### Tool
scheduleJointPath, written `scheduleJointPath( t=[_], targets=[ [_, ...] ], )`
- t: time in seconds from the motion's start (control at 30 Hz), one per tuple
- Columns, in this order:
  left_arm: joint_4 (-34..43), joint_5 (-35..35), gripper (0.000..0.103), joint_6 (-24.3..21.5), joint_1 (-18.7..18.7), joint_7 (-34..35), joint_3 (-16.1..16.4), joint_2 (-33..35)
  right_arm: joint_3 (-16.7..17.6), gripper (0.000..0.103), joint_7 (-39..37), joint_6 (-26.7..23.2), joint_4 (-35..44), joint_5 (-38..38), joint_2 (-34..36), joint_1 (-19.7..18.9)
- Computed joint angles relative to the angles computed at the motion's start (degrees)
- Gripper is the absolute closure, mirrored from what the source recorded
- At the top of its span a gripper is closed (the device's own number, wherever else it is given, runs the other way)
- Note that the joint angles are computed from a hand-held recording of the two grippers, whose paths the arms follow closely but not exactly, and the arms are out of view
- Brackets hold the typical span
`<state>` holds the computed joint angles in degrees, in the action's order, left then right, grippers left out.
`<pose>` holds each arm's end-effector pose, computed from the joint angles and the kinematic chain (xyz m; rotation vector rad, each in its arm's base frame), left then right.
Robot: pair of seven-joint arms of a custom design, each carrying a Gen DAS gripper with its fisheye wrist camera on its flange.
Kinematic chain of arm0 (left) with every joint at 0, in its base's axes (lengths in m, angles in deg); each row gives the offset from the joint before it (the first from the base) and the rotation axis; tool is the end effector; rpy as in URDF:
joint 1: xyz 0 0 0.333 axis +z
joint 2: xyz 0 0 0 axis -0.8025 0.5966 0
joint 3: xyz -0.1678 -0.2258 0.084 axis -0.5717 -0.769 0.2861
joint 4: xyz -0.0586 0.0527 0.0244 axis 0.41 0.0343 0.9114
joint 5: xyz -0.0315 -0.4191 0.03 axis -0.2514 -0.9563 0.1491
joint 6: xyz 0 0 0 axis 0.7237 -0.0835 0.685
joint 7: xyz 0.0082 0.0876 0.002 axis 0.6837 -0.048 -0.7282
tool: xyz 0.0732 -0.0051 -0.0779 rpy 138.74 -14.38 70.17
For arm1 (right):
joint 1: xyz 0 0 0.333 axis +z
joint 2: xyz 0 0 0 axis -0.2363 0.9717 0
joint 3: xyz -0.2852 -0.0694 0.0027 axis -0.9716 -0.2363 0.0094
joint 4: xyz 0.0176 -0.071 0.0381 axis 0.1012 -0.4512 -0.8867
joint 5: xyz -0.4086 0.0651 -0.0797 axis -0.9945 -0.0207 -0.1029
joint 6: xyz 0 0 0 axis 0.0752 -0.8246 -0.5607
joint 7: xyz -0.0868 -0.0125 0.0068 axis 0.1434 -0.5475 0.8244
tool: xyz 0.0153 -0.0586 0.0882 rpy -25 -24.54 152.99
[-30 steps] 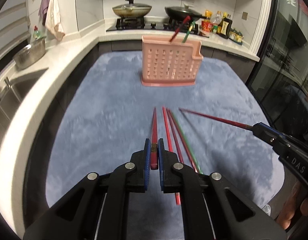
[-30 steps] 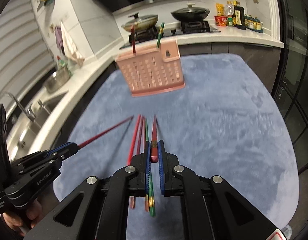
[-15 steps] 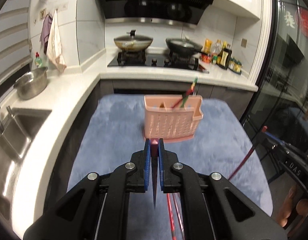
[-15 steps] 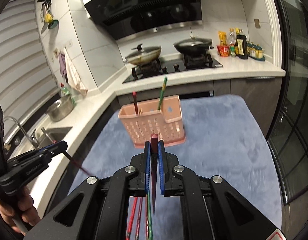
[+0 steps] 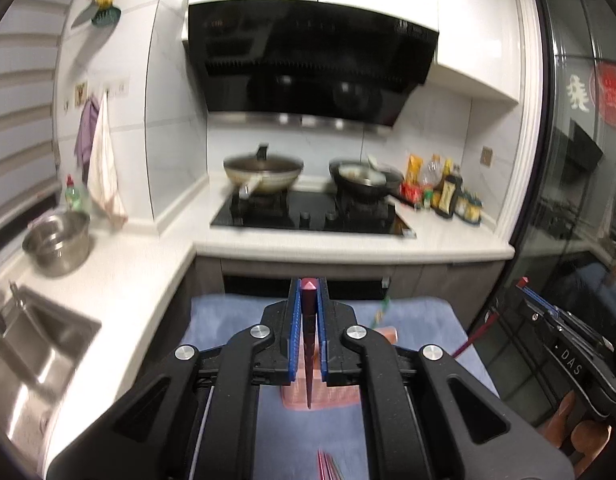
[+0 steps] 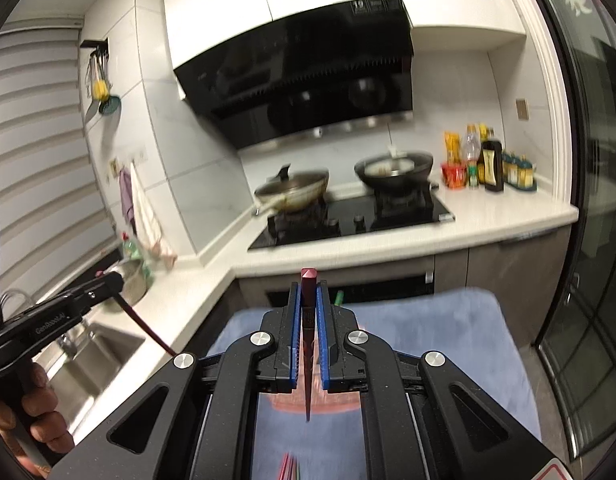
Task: Organize utensils
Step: 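Lift both red chopsticks and lower them upright into the pink basket, then open both tools and withdraw them from the pink basket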
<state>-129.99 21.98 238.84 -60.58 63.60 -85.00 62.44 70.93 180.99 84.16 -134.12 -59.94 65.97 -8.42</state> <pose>0.5403 -0.2121 0.7082 -1.3849 1.7564 -1.2234 0.4894 0.1615 0.6928 -1.2790 1.5997 -0.8380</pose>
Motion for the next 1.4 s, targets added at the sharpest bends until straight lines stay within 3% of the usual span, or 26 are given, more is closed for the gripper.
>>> scheduleJointPath(
  t=[0.2, 0.4, 0.7, 1.17, 1.4],
  targets=[
    [10.3, 6.3, 0.096, 0.7, 0.4, -5.2, -0.3, 8.5, -0.8, 0.096, -0.2, 0.7, 9.4, -1.2, 8.5, -0.5],
    [16.6, 8.9, 0.096, -1.2, -1.9, -7.1, 2.0, 14.9, -2.6, 0.096, 0.1, 0.9, 16.1, -1.8, 15.3, 1.3],
    [18.4, 8.1, 0.096, -2.0, -3.9, -6.8, 4.0, 19.4, -5.5, 0.096, -5.8, -0.5, 17.8, 5.6, 21.5, 5.1],
    [20.1, 7.5, 0.096, -5.3, -5.0, -6.7, 5.0, 22.6, -6.4, 0.096, -11.4, -3.5, 17.9, 11.2, 25.0, 6.7],
    [18.5, 12.0, 0.091, -4.7, -6.2, -10.4, 6.3, 22.0, -6.6, 0.090, -10.9, -4.7, 17.6, 10.5, 25.1, 7.1]
  ],
)
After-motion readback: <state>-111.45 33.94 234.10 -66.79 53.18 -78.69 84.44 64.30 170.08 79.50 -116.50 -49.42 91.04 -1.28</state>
